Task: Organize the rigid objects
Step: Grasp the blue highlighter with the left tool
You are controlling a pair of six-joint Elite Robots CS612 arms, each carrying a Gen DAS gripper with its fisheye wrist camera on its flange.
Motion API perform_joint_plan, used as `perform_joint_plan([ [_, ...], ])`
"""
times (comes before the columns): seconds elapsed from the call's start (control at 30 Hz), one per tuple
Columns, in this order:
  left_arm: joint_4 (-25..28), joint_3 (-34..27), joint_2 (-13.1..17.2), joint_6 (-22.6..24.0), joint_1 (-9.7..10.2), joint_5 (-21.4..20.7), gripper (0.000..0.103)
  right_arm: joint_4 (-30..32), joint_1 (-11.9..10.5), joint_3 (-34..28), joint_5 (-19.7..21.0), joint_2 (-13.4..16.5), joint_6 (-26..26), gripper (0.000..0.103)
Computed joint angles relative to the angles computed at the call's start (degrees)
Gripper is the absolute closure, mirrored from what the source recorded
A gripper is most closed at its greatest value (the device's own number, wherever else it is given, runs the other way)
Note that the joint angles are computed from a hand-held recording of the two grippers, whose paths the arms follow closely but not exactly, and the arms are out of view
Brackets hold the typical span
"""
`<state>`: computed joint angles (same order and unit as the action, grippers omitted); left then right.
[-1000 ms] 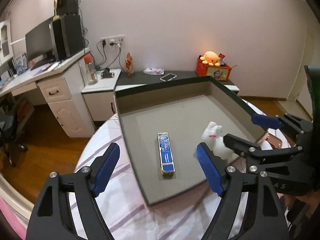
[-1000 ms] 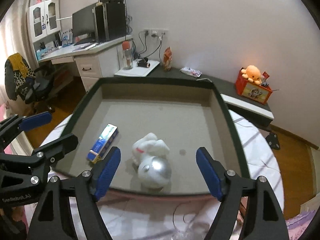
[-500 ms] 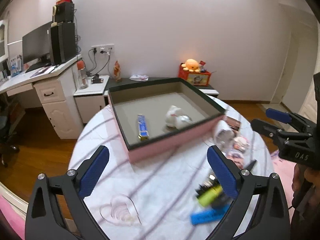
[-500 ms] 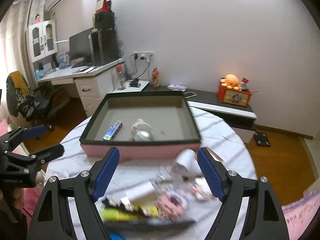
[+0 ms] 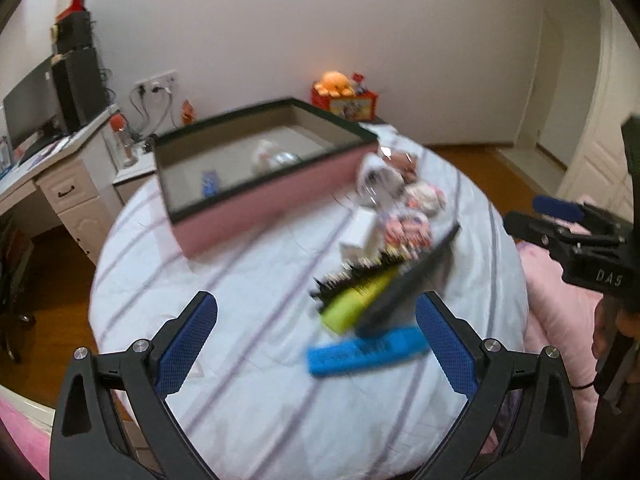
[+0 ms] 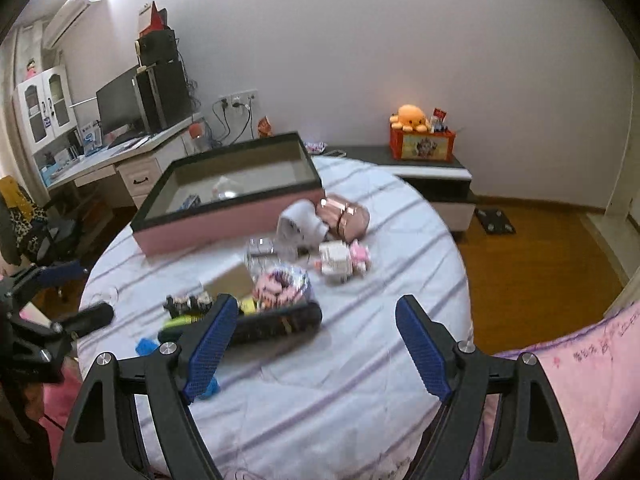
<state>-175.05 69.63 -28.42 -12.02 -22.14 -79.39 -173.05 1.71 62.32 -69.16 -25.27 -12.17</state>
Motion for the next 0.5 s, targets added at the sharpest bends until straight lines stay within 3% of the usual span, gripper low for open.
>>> perform_joint_plan([
  [0.23,5.9,-1.3,1.5,0.8,-1.29,-1.7,0.002,1.1,-0.7,1.5,-0.3,0.1,-0.3,0.02],
  [0.5,8.8,-3.8,3.1,-5.2,-1.63,-3.5,0.002,3.4,-1.1,1.5,-0.6,0.5,-0.1,0.02],
])
